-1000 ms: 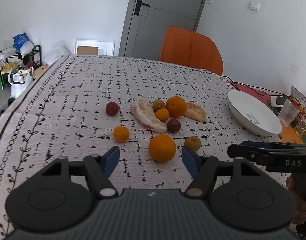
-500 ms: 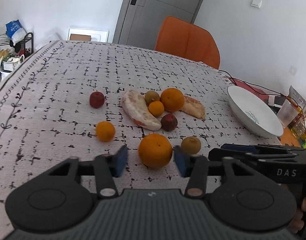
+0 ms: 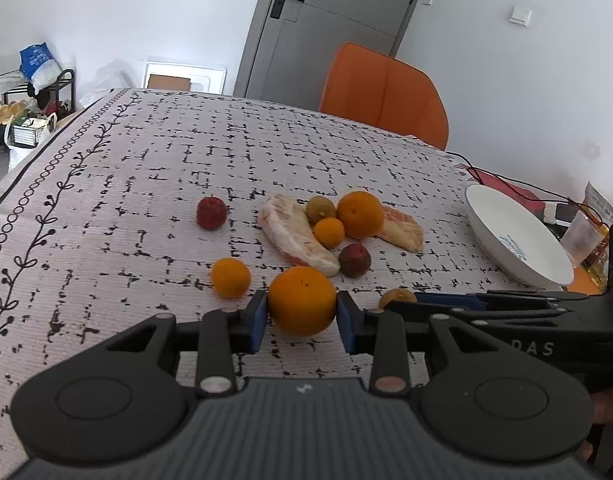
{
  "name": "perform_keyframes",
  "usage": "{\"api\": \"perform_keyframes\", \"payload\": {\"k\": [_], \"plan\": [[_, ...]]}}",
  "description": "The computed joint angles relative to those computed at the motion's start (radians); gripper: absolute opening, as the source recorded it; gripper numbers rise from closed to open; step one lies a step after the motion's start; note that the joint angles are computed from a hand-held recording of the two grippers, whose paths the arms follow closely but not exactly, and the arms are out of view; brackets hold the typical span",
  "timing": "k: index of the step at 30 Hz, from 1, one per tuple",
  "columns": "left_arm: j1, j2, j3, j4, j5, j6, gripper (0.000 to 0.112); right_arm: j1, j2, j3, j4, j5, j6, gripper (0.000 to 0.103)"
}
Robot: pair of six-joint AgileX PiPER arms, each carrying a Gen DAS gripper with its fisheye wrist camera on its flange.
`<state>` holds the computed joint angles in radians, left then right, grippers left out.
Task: Organize fruits
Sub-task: 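Grasp the large orange with the left tool while the right tool grasps the small brown fruit, then carry the orange with the left tool while the right tool carries the brown fruit to the white bowl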
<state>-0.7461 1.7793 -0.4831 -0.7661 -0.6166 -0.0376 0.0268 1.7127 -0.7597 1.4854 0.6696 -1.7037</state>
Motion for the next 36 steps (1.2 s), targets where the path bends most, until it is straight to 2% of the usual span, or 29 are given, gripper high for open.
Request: {"api": "perform_keyframes", "payload": {"k": [1,2,6,15,25,36], "plan": [[0.001,-0.001,-0.001,-0.006,0.003,0.004,0.035,0.005,0.005,-0.004,0.003,-0.002,-0.003,0.028],[0.003,-0.001,-0.002,-0.011,0.007,0.009,0.035,0.013,0.006,-0.006,0.007,-0.016,-0.008,0.026],[0.001,-0.002,-0.009,-0.027,0.007,0.033,0.035,0.003,-0.001,0.001,0.043,-0.017,-0.038,0.026],[-0.027,0.016,-0.078,-0.071,0.024,0.120,0.035,-0.105,-0.045,0.030,0.042,0.025,-0.057,0.026],[-0.075,0.044,-0.182,-0.195,0.038,0.309,0.035,-0.217,-0.070,0.050,0.043,0.071,-0.094,0.026],[-0.095,0.094,-0.322,-0.261,0.073,0.460,0.035,-0.348,-0.063,0.032,0.049,0.124,-0.118,0.026]]}}
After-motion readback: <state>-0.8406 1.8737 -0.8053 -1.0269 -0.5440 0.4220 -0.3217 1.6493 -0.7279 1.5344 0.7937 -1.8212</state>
